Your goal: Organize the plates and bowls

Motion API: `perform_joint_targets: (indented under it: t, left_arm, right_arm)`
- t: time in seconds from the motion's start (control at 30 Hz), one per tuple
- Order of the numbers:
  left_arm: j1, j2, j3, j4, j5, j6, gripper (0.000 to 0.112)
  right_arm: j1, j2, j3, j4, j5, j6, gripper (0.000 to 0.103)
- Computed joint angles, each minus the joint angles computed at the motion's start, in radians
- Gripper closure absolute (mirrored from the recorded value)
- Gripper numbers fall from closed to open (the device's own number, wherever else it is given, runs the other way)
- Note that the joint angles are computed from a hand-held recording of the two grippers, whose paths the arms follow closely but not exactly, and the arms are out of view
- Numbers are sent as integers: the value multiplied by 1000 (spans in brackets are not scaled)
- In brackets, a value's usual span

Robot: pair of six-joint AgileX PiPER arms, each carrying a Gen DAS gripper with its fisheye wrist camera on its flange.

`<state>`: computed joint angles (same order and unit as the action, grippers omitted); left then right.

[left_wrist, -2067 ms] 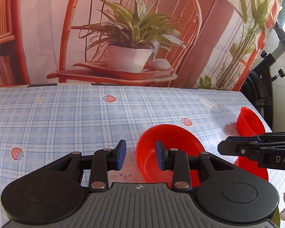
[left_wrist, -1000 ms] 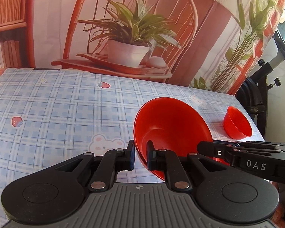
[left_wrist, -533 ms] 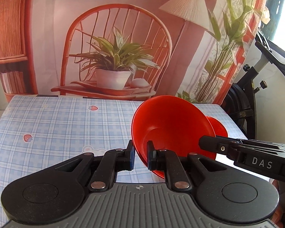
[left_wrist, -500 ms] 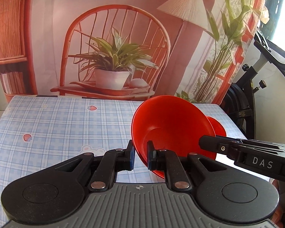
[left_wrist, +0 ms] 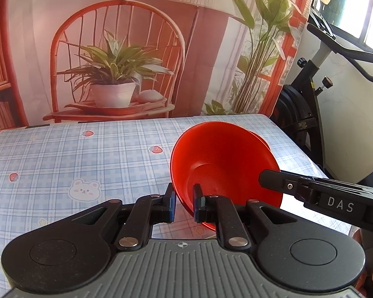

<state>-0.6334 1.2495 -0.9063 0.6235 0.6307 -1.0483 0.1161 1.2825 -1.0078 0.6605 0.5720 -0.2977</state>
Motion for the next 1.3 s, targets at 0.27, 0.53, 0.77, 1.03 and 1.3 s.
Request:
perform_joint_targets:
  t: [0.27,0.53,0.77,1.03,1.3]
  left_arm:
    - [1,136,-64,-27,-40,23,97]
    - [18,264,-118,-42,-59,56,97]
    - [53,344,-160,-91,-90,137,97]
    - [64,399,-181,-101,-98,176,97]
    - [81,426,-192,-127,-117,245,97]
  right_arm:
    - [-89,24,67,112,-35,-135,94]
    - [-142,99,124,265,-65,-282,94]
    - [-187,169,136,392,-60,-401,94]
    - [-198,236,127,451,-59,-460,94]
    - [-208,268,123,482,-50,-486,94]
